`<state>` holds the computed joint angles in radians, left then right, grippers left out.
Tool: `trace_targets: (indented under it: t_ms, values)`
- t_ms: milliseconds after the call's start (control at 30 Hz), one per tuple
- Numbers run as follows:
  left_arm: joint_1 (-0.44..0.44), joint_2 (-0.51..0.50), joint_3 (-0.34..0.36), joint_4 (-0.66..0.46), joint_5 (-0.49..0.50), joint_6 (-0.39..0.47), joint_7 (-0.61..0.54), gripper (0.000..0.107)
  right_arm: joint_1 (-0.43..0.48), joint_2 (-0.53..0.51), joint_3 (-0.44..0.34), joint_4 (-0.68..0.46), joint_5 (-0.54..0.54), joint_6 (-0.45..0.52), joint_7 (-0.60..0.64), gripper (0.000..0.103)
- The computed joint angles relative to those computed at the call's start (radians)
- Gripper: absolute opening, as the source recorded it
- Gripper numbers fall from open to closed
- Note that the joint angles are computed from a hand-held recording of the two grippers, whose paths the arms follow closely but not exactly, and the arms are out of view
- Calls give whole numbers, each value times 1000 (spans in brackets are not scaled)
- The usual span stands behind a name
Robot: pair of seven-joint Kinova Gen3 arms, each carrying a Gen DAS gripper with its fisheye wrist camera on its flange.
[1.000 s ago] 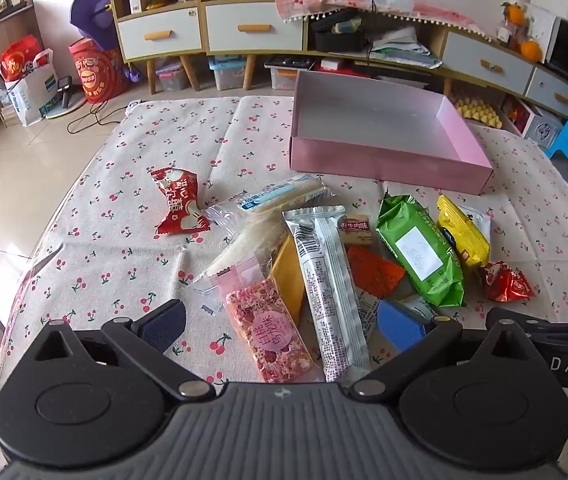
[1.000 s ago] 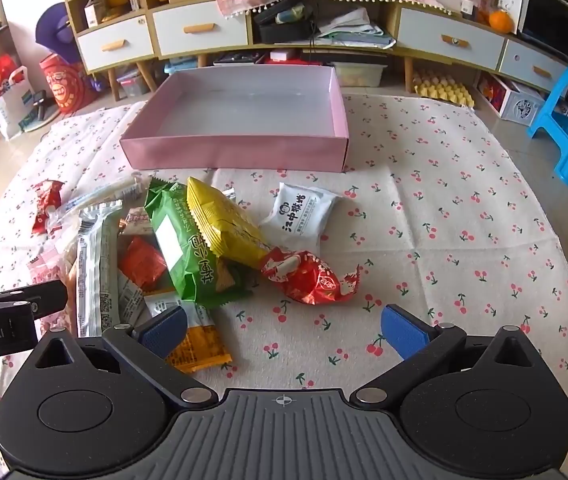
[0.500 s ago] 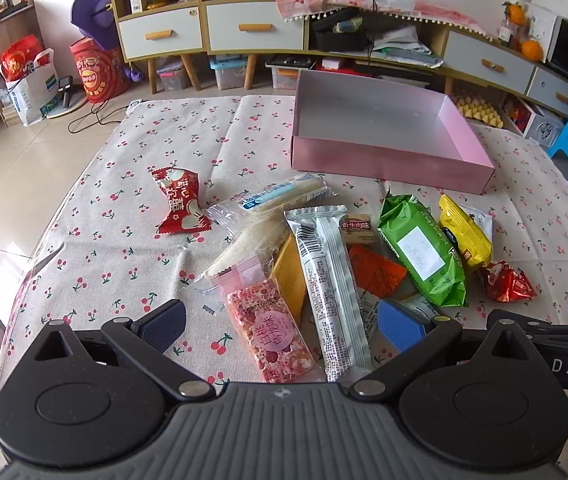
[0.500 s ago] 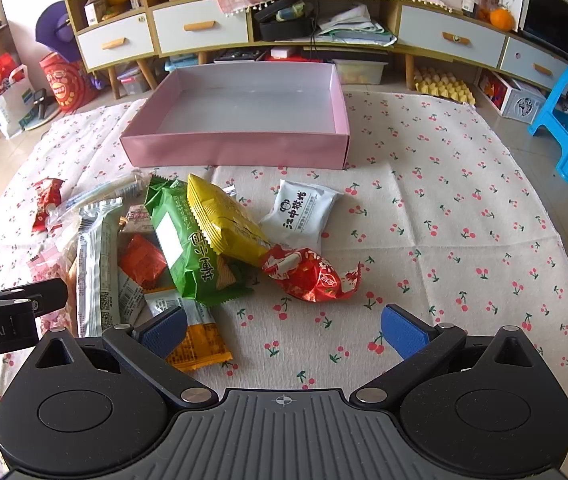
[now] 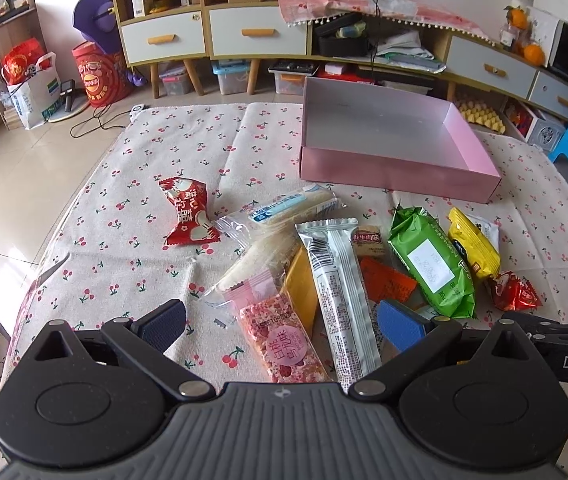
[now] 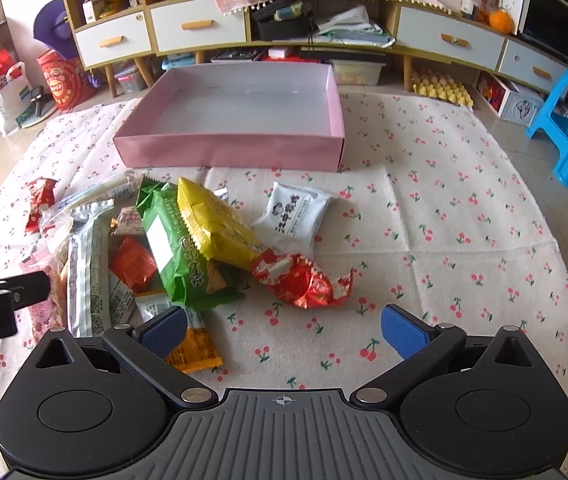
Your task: Organize snacks
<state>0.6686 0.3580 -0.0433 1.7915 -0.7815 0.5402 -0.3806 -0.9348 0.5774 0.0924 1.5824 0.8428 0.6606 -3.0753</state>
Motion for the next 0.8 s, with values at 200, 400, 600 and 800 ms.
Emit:
trace_targets:
  t_ms: [200, 400, 600, 800]
  values:
    - [-6, -2, -53, -11, 82, -50, -139, 102, 100, -36, -53, 6, -64, -89, 110, 103]
    - [-244, -22, 131, -9, 320, -116, -350, 93, 246, -49, -150, -35, -264, -140, 335, 103]
    - [-419, 2, 284, -64, 541, -47, -577, 84, 484, -55, -372, -7, -410, -287, 479, 96]
    - [-497, 21, 305, -68, 759, -13, -748, 66, 695, 10, -640, -4, -582, -405, 723, 85]
